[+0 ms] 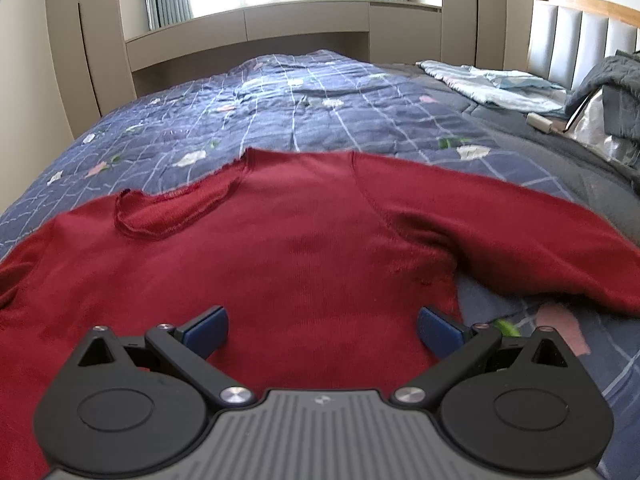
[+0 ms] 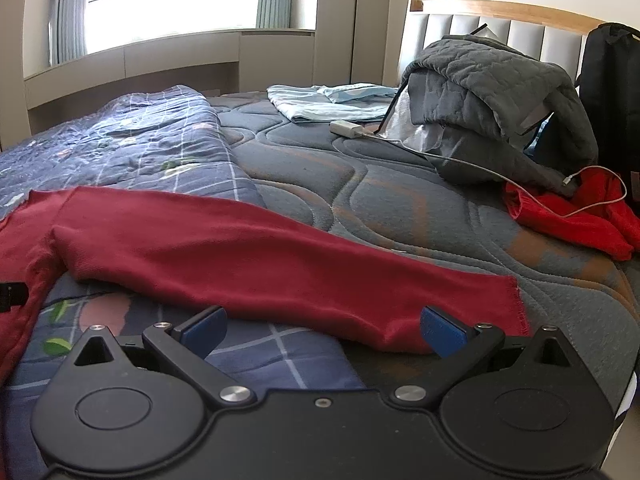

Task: Fold small clothes
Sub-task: 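Move the right tool toward the cuff of the sweater sleeve, then grasp the sleeve cuff with the right tool and lift it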

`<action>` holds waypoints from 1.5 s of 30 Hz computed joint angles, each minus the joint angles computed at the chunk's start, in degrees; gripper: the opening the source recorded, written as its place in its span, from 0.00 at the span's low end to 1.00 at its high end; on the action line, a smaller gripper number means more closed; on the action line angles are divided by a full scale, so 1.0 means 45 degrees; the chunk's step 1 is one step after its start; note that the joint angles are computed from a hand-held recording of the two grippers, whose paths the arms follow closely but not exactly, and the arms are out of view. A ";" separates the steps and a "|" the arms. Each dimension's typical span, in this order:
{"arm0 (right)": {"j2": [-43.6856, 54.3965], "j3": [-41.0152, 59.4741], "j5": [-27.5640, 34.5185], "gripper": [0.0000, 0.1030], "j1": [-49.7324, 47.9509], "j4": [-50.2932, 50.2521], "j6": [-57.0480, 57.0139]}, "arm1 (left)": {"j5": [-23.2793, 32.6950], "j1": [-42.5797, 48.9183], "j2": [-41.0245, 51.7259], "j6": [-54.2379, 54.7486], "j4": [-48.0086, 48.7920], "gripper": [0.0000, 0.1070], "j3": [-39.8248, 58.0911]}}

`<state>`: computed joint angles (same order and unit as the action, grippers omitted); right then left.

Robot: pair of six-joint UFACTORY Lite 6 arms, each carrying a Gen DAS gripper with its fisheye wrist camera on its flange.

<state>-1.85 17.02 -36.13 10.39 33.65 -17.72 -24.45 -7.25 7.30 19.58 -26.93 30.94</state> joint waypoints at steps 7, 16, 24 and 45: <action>0.0492 0.0385 0.0086 1.00 -0.0020 0.0529 -0.0651 | -0.0818 -0.0114 0.0230 -0.0555 0.0434 0.96 -0.0367; 0.0933 0.0718 -0.0314 1.00 0.0551 0.2173 -0.2189 | -0.1057 -0.0202 0.0302 -0.0656 0.0442 0.96 -0.0446; 0.0690 0.0735 0.0110 1.00 -0.0532 0.1043 -0.0909 | -0.1028 -0.0193 0.0278 -0.0650 0.0444 0.96 -0.0445; 0.1829 0.0920 -0.0067 0.57 -0.8013 -1.0245 1.3934 | -0.0078 0.0306 -0.0088 -0.0872 0.1083 0.96 -0.0216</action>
